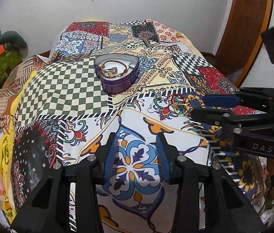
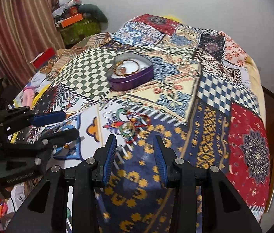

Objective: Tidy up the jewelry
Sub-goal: 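Move both tools back from the tin to the jewelry pile, then grasp a gold ring with the left tool while the right tool reaches into the pile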

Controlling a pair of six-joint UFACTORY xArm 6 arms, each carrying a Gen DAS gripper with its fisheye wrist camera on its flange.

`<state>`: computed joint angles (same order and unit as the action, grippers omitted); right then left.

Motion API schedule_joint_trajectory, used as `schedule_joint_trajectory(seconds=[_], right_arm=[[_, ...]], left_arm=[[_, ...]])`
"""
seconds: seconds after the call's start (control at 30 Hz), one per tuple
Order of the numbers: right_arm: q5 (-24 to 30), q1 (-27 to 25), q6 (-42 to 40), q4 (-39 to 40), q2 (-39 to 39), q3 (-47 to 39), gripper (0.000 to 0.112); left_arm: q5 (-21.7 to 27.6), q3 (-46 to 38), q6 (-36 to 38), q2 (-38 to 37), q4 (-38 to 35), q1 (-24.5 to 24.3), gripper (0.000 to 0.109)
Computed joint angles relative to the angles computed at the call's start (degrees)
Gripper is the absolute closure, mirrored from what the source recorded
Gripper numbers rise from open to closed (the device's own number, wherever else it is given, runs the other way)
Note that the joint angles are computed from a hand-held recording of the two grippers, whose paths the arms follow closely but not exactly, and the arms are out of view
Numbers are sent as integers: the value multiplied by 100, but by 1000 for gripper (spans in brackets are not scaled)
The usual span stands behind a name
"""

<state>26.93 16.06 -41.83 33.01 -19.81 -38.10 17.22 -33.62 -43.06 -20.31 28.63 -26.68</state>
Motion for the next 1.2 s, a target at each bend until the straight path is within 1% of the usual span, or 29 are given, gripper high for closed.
schedule_joint_trajectory(seconds=[0.13,0.2,0.27,0.3,0.4,0.47,0.53,0.6,0.63,0.67,0.7,0.8,1.0,1.03,1.13,1.2], right_arm=[[-77,139,-3,-97,180,-85,77],[-104,203,67,-270,264,-109,77],[-228,278,179,-504,345,-112,77],[-264,300,222,-620,379,-111,78],[-368,345,262,-794,463,-119,83],[-398,352,263,-876,494,-130,96],[-426,359,321,-931,508,-136,96],[-466,346,288,-872,477,-106,96],[-474,337,253,-804,465,-98,97],[-463,327,204,-715,468,-106,103],[-411,293,98,-545,446,-116,107],[-209,148,-200,-41,365,-181,107],[-236,-59,-452,312,138,-89,107],[-221,-83,-467,336,127,-86,107],[-153,-197,-551,439,85,-67,107],[-119,-257,-535,384,72,-42,107]], left_arm=[[-165,130,-127,-76,106,88,69],[-205,140,-232,-74,222,124,79],[-290,175,-60,-59,29,145,85],[-320,183,-15,-51,-29,151,85],[-372,191,19,-21,-64,149,87],[-414,193,135,-6,-196,130,88],[-473,174,255,26,-329,110,88],[-530,168,453,34,-546,79,88],[-579,166,671,47,-799,48,88],[-605,164,860,56,-1020,20,88],[-621,149,1045,76,-1240,-15,88],[-670,91,1517,154,-1782,-131,88],[-726,-192,2560,565,-2972,-397,89],[-712,-267,2631,662,-3058,-415,90],[-710,-467,2590,908,-2991,-397,91],[-690,-611,2765,1060,-3182,-389,91]])
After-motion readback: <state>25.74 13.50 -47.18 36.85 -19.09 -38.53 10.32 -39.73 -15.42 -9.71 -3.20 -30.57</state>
